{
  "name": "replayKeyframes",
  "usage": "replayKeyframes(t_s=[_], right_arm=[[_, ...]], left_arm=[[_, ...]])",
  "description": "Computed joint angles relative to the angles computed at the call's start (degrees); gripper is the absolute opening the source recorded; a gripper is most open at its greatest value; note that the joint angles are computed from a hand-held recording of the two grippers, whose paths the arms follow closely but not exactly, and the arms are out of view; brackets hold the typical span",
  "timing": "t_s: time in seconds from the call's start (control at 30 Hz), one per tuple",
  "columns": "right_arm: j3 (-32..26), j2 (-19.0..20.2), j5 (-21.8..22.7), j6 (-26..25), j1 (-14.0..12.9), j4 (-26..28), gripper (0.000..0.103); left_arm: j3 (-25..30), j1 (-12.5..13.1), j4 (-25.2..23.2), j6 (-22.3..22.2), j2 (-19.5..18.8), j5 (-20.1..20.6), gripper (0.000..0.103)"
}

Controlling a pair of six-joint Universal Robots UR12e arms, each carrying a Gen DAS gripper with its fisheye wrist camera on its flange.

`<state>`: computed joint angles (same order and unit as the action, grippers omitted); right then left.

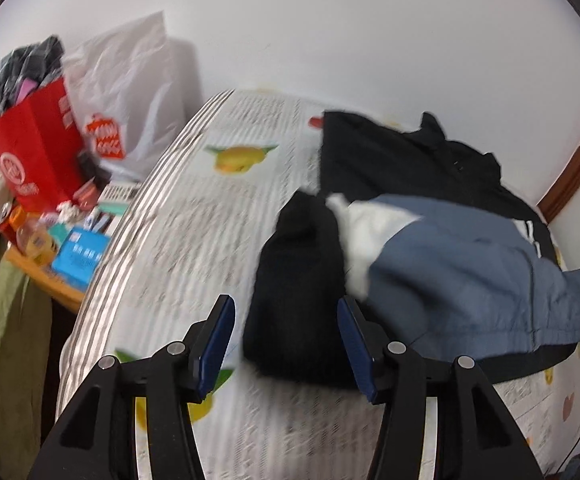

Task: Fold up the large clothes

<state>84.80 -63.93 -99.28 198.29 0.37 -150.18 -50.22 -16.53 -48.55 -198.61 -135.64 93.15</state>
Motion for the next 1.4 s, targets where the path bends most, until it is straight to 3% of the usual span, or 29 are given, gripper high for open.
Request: replayKeyframes(t_s=[0.23,0.37,0.43,0.57,0.6,0.67,0.87,1.27,1.4], right_arm=[[0.4,1.2,3.8,-0.5,-0.4,0.0,0.051],[-0.8,2.3,3.8,-1.6,-0.6,1.5,0.049],[-1.0,2.6,5.3,-1.9,-0.9,1.5,0.041],[-1.3,3.0,6.6,-3.2,-1.0,1.7,0.023],[-1.1,2.8,6.6,-3.6,-0.9,1.6,0.013],[-0.7,2.4,7.5,-3.5,-1.0,1.3,0.007],[0.4,0.8,6.0,-3.9,-0.3,1.9,0.005],[7.6,-4.3,7.2,-2.4,-0.4,-0.9,0.008],[8.5,-5.4,0.4,-0.9,0.2,1.9,0.008]], left_arm=[[-1.7,0.9,-1.5,1.2,0.0,-3.9,0.051],[-1.2,0.9,-1.2,1.1,-0.7,-5.1,0.050],[-0.9,0.8,-1.1,1.0,-1.0,-5.3,0.043],[-0.5,0.2,-1.7,2.2,-1.1,-4.1,0.019],[-1.0,0.0,-1.2,2.7,-0.8,-3.7,0.016],[-2.2,-0.1,-0.5,3.3,0.0,-3.5,0.013],[-7.6,-0.2,1.3,4.0,3.5,-3.8,0.013],[-17.8,-0.3,3.6,3.7,9.7,-5.5,0.017],[-18.3,-0.5,2.7,4.0,10.4,-4.1,0.023]])
